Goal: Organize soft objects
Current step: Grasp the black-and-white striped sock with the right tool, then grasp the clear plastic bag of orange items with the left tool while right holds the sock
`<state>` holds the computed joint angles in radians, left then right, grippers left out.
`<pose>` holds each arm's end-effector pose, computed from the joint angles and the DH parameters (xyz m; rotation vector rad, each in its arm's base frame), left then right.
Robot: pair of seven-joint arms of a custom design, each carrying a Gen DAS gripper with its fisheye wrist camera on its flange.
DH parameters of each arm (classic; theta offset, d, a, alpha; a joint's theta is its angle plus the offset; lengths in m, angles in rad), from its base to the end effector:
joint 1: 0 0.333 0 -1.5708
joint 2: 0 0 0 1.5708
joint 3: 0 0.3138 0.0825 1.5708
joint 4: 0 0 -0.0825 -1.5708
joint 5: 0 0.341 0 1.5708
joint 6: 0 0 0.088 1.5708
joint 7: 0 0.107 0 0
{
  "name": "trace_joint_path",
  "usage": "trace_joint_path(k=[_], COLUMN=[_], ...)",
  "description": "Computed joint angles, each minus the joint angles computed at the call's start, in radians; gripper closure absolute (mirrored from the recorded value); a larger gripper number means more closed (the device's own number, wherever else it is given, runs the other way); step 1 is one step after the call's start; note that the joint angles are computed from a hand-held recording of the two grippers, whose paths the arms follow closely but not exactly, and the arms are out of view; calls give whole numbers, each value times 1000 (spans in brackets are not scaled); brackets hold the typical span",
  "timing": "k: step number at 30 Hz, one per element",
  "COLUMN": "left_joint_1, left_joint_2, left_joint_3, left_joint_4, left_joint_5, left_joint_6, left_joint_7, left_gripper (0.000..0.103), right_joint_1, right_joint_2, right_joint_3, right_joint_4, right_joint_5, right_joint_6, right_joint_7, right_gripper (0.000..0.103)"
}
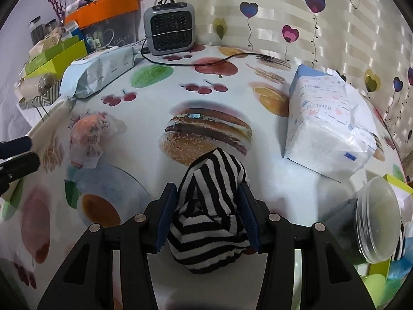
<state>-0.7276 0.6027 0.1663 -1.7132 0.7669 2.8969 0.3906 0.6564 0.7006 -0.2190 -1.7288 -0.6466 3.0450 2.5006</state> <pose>0.5371 -0.4083 0.3213 -1.7188 1.9704 -0.7662 0.5767 0.3493 0.2708 -2.0068 1.5909 -0.5698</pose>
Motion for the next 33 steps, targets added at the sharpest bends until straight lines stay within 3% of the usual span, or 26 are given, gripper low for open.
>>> trace_joint_path(k=[3,7,10,13,17,21,26,33], left_joint_1=[3,23,47,71,70,38,54,65], left_joint_2=[-37,-34,3,81,198,275,352,409], left_joint_3=[0,-47,-75,-114,-125,-83,-98,-117], left_joint_4=[-29,34,84,180,334,440,558,644], left_joint_5=[10,1,-6,-90,-194,-239,-304,-365], left_joint_6=[4,-94,-65,-75,-141,-211,-296,-319], left_joint_7=[6,94,119,195,293,323,386,452], left_gripper=[44,44,44,44,44,44,44,44], right_joint_1=[-1,12,22,25,39,49,50,54], right_joint_2=[-2,-8,-13,-23,-40,-51,-51,-50], right_joint_3=[3,-7,-17,-22,-41,-55,-55,-57], right_joint_4=[-4,-16,-27,-48,-79,-103,-108,-110], right_joint_5=[3,-1,-8,-10,-9,-3,11,29], right_joint_6=[6,20,30,50,70,88,92,90], right_joint_7=[1,-4,-5,-6,-4,-4,-22,-42], right_gripper=[54,79,85,88,88,88,88,88])
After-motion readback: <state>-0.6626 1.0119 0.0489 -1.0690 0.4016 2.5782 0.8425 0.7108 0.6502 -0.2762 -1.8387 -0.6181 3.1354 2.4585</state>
